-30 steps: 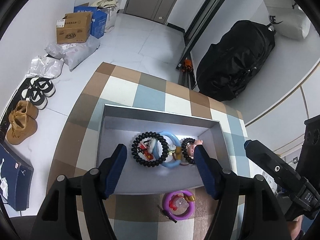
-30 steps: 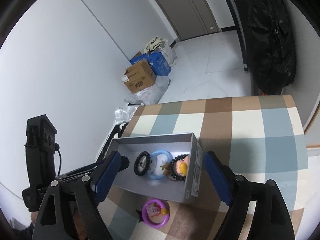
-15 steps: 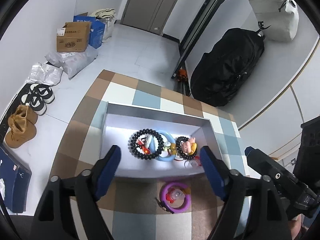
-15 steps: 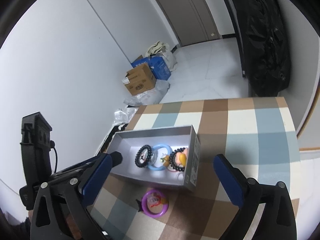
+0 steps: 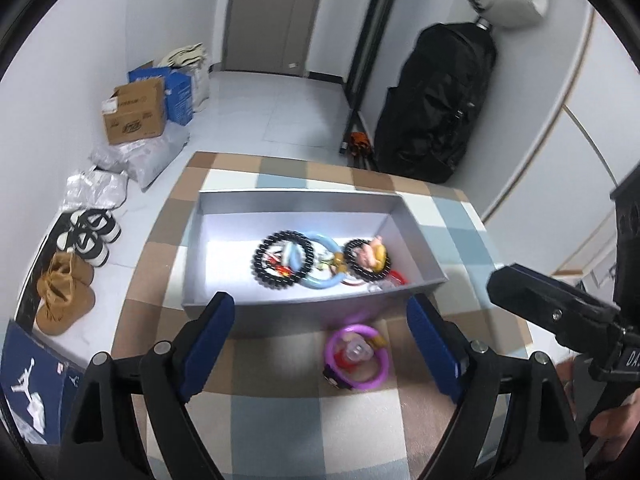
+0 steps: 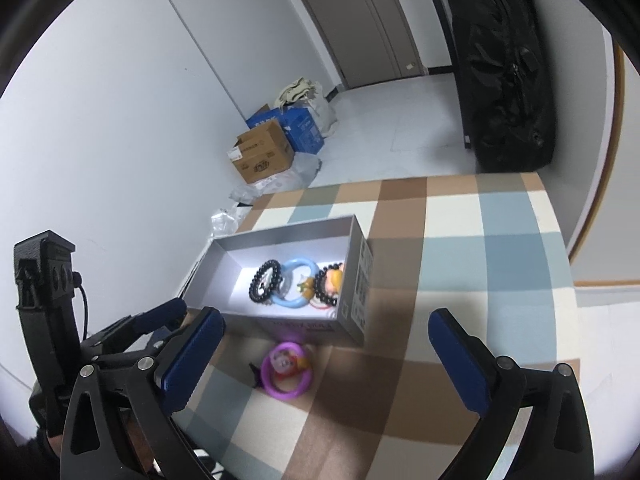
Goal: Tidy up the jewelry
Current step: 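Withdraw both grippers and close the left gripper on the purple ring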
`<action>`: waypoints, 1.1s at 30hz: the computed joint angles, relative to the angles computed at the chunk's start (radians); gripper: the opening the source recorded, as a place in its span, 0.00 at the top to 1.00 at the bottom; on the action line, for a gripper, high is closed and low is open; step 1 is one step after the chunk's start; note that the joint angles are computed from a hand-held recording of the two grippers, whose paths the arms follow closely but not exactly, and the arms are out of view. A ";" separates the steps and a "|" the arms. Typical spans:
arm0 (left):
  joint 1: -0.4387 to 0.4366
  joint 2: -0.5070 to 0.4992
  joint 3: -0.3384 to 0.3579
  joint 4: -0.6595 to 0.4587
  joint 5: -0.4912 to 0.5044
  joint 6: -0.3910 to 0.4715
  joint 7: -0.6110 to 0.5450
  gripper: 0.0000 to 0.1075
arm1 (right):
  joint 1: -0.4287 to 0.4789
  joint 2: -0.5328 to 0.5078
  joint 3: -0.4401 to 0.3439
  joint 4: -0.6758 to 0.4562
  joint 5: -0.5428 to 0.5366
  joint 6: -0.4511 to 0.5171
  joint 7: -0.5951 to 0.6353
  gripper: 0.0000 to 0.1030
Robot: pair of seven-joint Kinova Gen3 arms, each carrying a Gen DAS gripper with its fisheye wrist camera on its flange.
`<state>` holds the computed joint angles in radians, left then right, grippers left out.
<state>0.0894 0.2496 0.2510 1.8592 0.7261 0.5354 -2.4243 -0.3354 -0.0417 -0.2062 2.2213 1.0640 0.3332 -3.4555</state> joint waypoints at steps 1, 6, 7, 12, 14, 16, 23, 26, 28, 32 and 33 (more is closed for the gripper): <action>0.000 -0.006 0.004 0.010 0.003 -0.008 -0.013 0.21 | -0.004 -0.005 -0.007 0.001 -0.002 0.012 -0.003 0.00; 0.024 0.015 -0.004 -0.004 -0.070 0.039 -0.017 0.21 | -0.032 -0.023 -0.037 0.007 0.013 0.087 -0.024 0.00; 0.036 0.022 -0.011 -0.009 -0.100 0.046 -0.005 0.21 | -0.036 -0.024 -0.041 0.007 0.009 0.103 -0.025 0.00; 0.064 0.058 -0.028 -0.041 -0.195 0.100 0.063 0.21 | -0.046 -0.029 -0.031 0.009 -0.109 0.135 0.076 0.00; 0.076 0.069 -0.034 -0.052 -0.229 0.112 0.100 0.21 | -0.039 -0.034 -0.029 0.016 -0.143 0.130 0.101 0.00; 0.089 0.078 -0.038 -0.062 -0.260 0.120 0.140 0.21 | -0.029 -0.039 -0.029 0.026 -0.171 0.118 0.117 0.00; 0.148 0.095 -0.037 -0.073 -0.367 0.101 0.235 0.21 | 0.006 -0.056 -0.039 0.045 -0.242 0.106 0.171 0.00; 0.200 0.086 -0.058 -0.060 -0.447 0.053 0.308 0.21 | 0.025 -0.063 -0.042 0.051 -0.266 0.092 0.185 0.00; 0.226 0.086 -0.071 -0.056 -0.501 0.029 0.351 0.21 | 0.036 -0.065 -0.047 0.054 -0.274 0.086 0.191 0.00; 0.193 0.085 -0.034 -0.047 -0.505 0.020 0.341 0.21 | 0.048 -0.067 -0.056 0.055 -0.287 0.082 0.209 0.00; 0.186 0.087 -0.029 -0.047 -0.502 0.018 0.335 0.21 | 0.051 -0.067 -0.057 0.056 -0.291 0.079 0.213 0.00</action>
<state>0.2756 0.3370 0.2218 1.8127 0.2239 0.5532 -2.0890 -0.2847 -0.1091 -0.2631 2.2770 0.7729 0.4126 -3.2422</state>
